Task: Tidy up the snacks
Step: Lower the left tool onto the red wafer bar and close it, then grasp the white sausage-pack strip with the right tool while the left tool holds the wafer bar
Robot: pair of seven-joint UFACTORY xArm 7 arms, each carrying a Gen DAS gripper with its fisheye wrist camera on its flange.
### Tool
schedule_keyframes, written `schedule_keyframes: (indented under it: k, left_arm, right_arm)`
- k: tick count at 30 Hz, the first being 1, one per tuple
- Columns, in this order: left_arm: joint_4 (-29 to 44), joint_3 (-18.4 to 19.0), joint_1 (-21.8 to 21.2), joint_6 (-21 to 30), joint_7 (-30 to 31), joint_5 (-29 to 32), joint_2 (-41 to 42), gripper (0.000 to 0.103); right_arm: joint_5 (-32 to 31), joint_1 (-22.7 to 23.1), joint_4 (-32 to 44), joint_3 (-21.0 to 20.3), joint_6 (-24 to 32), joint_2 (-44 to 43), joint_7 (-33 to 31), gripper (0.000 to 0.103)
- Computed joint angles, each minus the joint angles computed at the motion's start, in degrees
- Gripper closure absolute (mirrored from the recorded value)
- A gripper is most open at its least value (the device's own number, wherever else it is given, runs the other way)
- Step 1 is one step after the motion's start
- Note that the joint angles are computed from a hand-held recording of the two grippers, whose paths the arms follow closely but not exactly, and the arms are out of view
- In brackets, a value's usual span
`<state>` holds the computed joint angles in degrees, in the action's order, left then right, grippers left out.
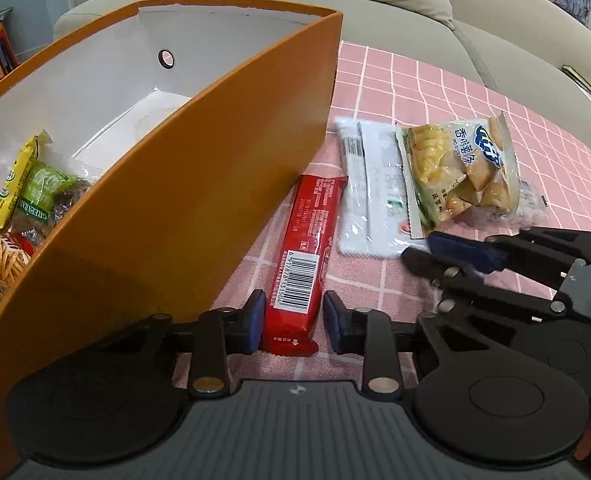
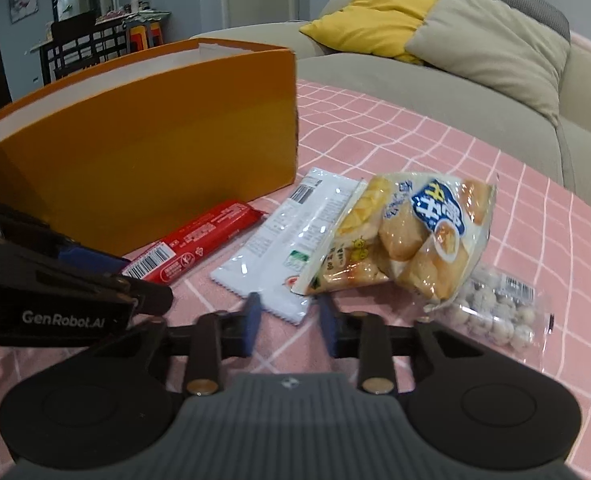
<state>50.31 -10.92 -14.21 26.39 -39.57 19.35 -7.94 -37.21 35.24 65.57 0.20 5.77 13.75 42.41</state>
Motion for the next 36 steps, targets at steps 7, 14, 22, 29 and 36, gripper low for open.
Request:
schedule_keyframes:
  k: [7,14,22,29,36]
  left_arm:
    - [0.3,0.6,-0.4,-0.5,2.6,-1.7,0.6,0.073]
    - [-0.4,-0.3,0.1,1.4,1.9,-0.5,-0.7,0.073]
    - [-1.0,0.8,-0.7,1.8,4.8,-5.6,-1.7,0.073]
    - [-2.7,-0.3,0.2,2.9,2.8,-4.8,-3.8,0.073]
    - [-2.9,-0.1,0.1,2.1,1.8,-6.3,-3.8,0.073]
  right_arm:
    - [-2.3,1.4,0.7,-0.9,2.6,-0.3,2.1,0.103]
    - [-0.5,-0.8,-2.0,2.8,6.2,-4.0,5.0,0.103]
    - [-7.5,-3.5,-0.4,5.4,6.8,-4.9,16.6,0.081]
    - [5.6,-1.5,9.9,4.6,8.5,3.1,12.6,0.068]
    - [6.3,3.4,18.4,1.0,16.8,9.1,15.3,0.048]
